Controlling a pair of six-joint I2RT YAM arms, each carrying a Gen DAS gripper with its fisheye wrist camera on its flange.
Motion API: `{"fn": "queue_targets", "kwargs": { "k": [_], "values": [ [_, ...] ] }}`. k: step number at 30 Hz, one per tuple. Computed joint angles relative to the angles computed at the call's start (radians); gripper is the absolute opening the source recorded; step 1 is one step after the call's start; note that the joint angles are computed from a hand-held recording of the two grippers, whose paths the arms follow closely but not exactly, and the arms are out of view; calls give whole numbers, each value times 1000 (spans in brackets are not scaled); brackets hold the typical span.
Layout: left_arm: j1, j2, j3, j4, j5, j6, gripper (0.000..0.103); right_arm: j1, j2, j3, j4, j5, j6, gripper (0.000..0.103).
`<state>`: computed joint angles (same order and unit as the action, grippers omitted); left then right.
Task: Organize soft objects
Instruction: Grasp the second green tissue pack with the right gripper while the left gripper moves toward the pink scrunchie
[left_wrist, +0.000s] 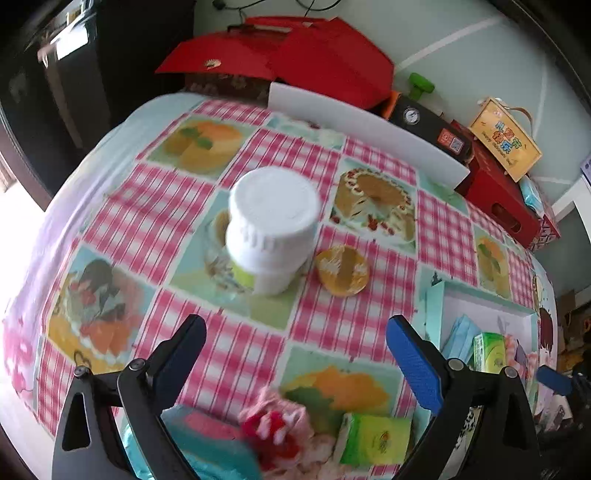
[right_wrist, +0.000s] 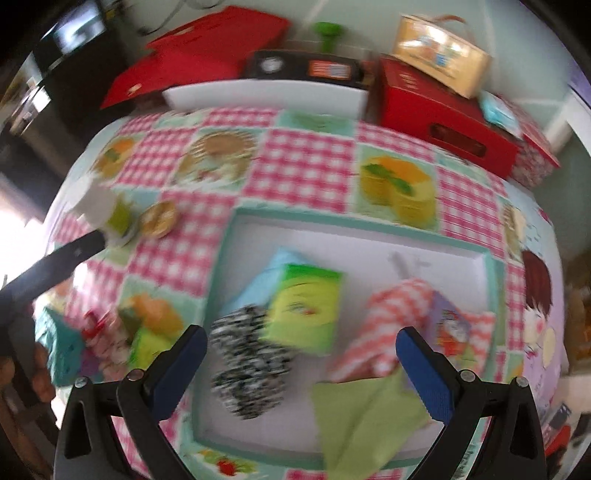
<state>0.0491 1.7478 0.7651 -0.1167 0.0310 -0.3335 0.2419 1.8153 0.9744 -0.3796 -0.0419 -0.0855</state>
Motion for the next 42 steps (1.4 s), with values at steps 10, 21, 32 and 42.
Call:
{"fn": "queue_targets", "kwargs": {
  "k": [10,21,32,42],
  "values": [
    [64,-37,-26,-49,31,55,98,221,12,-57,27,22,-84,103],
    [149,-33,-37,-53,33,63,98,376,125,-49,101,168,-181,103],
    [155,-9,-24,-54,38,59,98,390,247,33,160,269,-233,103],
    [156,14,-14,-53,36,53,98,395,269,81,194,311,-247,103]
  ]
}}
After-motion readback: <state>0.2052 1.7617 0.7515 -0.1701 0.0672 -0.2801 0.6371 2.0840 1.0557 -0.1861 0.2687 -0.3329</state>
